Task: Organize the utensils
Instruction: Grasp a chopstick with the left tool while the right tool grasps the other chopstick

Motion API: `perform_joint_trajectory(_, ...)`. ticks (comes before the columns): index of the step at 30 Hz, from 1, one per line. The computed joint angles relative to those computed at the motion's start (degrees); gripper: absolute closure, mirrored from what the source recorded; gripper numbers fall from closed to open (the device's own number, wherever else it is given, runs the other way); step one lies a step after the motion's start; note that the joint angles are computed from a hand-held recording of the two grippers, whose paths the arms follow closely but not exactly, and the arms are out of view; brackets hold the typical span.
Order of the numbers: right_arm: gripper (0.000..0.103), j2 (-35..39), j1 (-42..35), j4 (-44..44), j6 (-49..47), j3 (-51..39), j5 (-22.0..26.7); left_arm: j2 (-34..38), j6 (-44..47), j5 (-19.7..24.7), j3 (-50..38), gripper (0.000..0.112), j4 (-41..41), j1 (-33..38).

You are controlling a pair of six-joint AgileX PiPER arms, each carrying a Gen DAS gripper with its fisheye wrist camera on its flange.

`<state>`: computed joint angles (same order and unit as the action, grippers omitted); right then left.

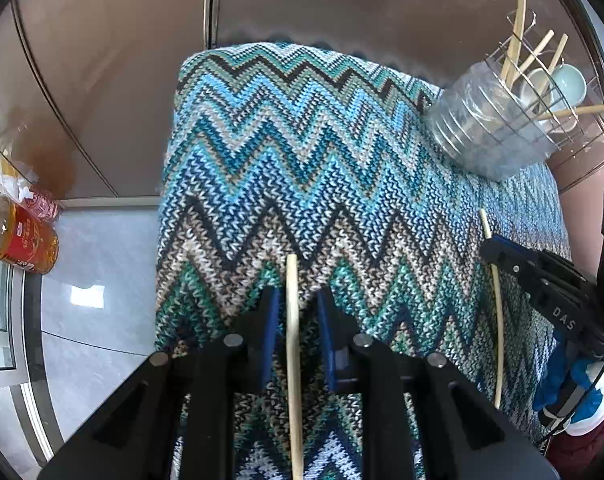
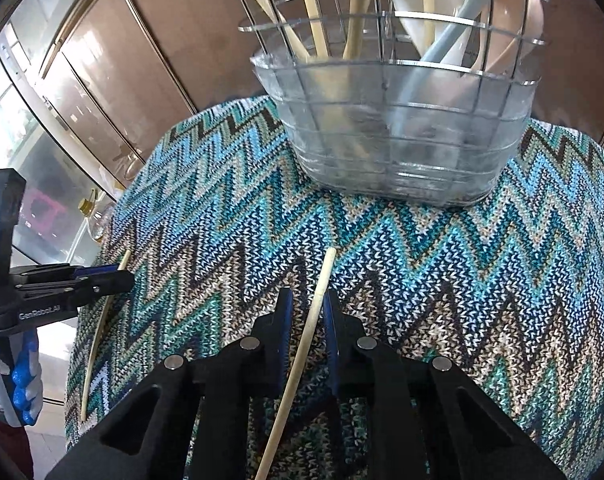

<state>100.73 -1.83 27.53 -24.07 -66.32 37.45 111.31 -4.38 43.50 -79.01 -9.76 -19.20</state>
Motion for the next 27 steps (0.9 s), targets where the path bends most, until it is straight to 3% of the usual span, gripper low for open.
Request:
perform_joint_trajectory(9,0.088,1.17,-0.09,0.00,-0.15,-0.49,0.42,3.04,1.30,2.97,-4.25,0.096,0.39,0.44)
perform_joint_trajectory(18,0.090,3.48,-0.71,0.68,-0.44,-3.77,3.33,8.47,-3.18,10.07,-14.46,0.099,5.71,-2.56)
perform_joint_trajectory(27,0.094,3.93,-3.25,3.90,-4.73,-4.58,6.27,10.41,-6.95,11.94,-18.08,0.104,8.22,-5.78)
